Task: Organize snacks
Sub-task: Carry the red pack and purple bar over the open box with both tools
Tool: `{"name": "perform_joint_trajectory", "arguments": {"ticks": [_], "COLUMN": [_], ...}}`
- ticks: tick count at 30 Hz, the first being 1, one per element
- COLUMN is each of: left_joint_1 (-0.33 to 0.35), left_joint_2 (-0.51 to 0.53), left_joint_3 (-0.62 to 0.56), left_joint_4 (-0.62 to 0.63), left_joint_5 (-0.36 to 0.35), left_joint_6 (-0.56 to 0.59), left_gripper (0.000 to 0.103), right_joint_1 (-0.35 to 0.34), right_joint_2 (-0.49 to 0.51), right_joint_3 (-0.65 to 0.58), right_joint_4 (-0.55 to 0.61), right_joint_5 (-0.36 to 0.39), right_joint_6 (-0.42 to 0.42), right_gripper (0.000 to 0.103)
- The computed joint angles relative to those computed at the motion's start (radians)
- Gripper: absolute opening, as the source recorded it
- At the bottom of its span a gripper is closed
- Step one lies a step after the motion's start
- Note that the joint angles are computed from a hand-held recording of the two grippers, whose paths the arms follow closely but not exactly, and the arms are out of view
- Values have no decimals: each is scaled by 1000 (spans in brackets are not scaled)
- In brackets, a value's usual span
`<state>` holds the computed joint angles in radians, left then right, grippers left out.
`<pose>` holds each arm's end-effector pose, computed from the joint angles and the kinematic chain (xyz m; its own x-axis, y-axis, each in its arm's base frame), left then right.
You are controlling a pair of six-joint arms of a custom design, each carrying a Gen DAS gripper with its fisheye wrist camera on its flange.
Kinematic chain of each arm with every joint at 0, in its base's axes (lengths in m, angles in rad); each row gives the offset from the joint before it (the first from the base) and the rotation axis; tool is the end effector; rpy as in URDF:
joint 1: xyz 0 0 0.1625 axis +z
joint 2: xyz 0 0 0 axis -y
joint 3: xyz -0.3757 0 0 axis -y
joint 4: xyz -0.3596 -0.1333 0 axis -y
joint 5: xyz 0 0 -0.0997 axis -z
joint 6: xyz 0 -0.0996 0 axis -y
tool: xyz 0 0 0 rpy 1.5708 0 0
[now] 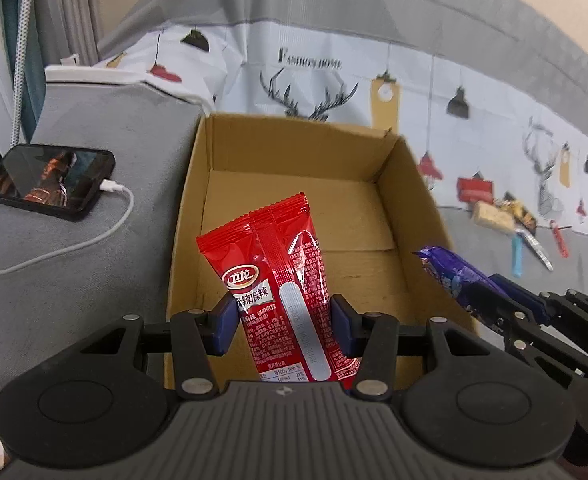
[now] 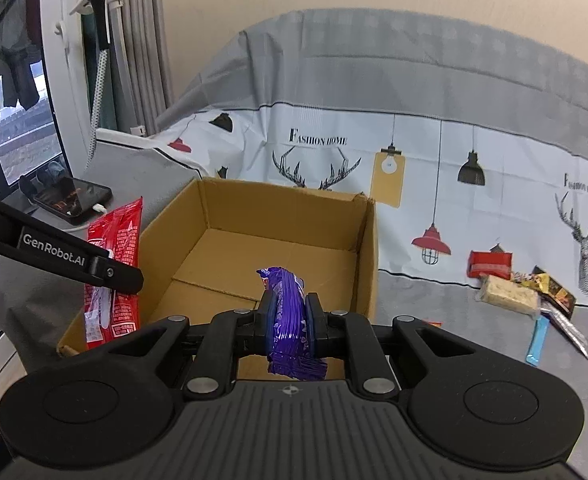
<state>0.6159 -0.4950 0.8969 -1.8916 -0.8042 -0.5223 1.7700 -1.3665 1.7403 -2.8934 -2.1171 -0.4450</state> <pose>-0.4994 -0.6014 0.1207 -0.7267 0.2504 -0.6396 0.5204 0.8085 -0.2747 0.1865 -0.5115 0.4305 -0.7818 -0.0249 0.6231 -0.5006 0.6209 -0.6033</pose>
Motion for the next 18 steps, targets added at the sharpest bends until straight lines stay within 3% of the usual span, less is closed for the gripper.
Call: {"name": "perform_joint_trajectory", "arguments": {"ticks": [18], "left_joint_1": [41], "left_joint_2": [126], "left_joint_3": [-164], "left_joint_4": [66], "left_joint_5": [-16], "left_joint_6": [38], "left_gripper": [54], "right_joint_1": [-55], "right_joint_2": [67], "right_joint_3": [-55], "right_joint_4": [42], "right_joint_5": [15], "right_joint_6": [28], "right_gripper": [16]}}
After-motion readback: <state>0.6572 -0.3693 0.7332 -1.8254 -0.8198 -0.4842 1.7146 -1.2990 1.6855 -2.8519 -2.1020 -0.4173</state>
